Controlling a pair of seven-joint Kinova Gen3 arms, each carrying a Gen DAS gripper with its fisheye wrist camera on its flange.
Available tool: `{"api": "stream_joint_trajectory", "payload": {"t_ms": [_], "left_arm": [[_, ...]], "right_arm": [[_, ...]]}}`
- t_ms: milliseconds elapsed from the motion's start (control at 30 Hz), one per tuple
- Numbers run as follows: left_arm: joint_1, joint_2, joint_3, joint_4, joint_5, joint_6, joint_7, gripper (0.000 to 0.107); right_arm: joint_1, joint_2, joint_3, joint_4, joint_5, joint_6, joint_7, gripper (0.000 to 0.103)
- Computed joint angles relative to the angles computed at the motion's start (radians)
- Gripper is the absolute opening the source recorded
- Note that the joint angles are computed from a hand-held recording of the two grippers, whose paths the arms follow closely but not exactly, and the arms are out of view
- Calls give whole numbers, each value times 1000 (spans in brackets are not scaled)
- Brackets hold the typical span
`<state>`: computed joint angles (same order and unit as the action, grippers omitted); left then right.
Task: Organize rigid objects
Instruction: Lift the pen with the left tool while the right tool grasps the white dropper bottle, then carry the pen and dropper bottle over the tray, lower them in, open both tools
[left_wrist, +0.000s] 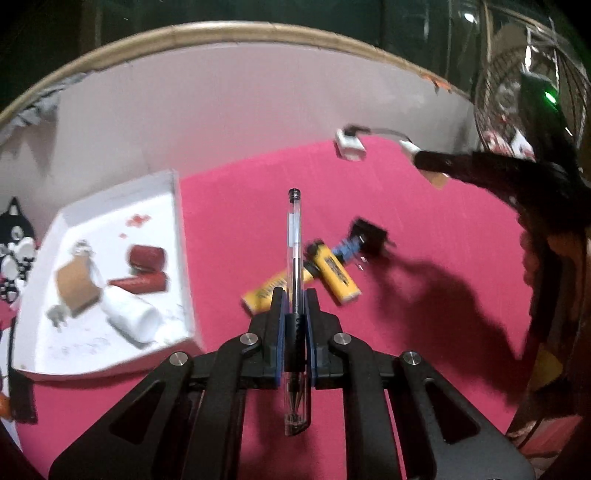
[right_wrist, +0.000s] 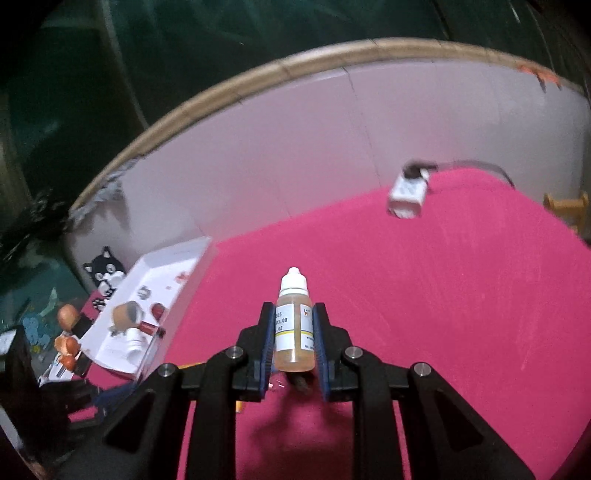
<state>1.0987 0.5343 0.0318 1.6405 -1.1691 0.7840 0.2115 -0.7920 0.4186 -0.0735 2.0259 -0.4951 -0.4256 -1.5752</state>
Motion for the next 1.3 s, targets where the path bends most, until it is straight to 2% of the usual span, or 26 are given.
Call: {"api": "stream_joint_trajectory", "payload": {"t_ms": [100,200,400,733,1300], "left_arm": [[31,-33,-15,29,-30,74,69,9],[41,-59,0,52,-51,162,127,9],[10,-70,56,61,-41,276,171,9],[1,-88,103,104,-56,353,266,9],[-18,-131,157,199,-74,423,406,9]], "right_arm": [[-14,-20,-12,20,16,-51,15,18],[-30,-41,-27,39,13,-101,47,18],[20,-46,-100,27,123,-117,10,18],[1,-41,-127,-26,214,-87,14,18],[-14,-26,-151,-85,303,-20,-16,18]]}}
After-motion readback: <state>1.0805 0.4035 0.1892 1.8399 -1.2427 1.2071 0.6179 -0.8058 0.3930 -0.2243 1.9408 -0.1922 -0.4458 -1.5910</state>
